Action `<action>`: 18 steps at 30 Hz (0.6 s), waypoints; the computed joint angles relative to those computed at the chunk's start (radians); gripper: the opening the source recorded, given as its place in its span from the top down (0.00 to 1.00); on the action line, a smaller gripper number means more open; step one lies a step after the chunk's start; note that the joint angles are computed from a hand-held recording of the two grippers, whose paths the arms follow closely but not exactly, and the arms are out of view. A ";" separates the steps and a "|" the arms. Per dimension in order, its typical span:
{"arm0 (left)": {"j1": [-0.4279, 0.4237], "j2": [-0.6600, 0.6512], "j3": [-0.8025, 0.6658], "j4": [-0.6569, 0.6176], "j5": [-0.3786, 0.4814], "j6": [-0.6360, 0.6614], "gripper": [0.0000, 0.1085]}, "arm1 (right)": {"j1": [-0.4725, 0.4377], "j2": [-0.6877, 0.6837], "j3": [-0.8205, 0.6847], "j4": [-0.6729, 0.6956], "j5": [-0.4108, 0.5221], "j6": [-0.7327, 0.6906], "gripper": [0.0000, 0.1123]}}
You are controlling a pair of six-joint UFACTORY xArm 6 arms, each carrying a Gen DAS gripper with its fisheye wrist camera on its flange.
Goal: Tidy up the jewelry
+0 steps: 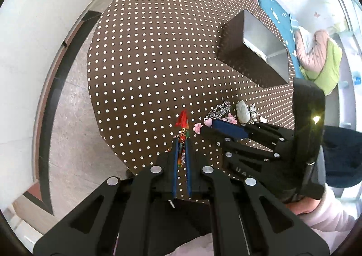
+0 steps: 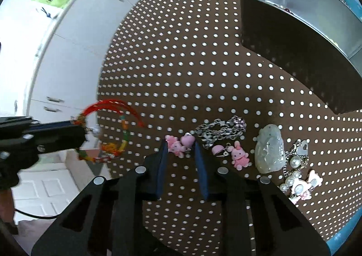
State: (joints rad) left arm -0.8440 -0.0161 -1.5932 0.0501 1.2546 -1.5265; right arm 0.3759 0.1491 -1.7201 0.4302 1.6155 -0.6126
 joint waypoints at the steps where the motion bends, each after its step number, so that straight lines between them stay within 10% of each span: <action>1: -0.001 -0.019 0.028 0.003 -0.024 -0.012 0.95 | 0.002 -0.001 0.002 -0.005 -0.005 -0.001 0.80; 11: 0.032 -0.104 0.236 -0.041 -0.314 0.018 0.95 | -0.057 0.005 -0.022 0.070 0.039 -0.026 0.79; 18: 0.042 -0.078 0.239 -0.130 -0.237 0.061 0.86 | -0.109 0.011 -0.040 0.064 0.072 -0.033 0.79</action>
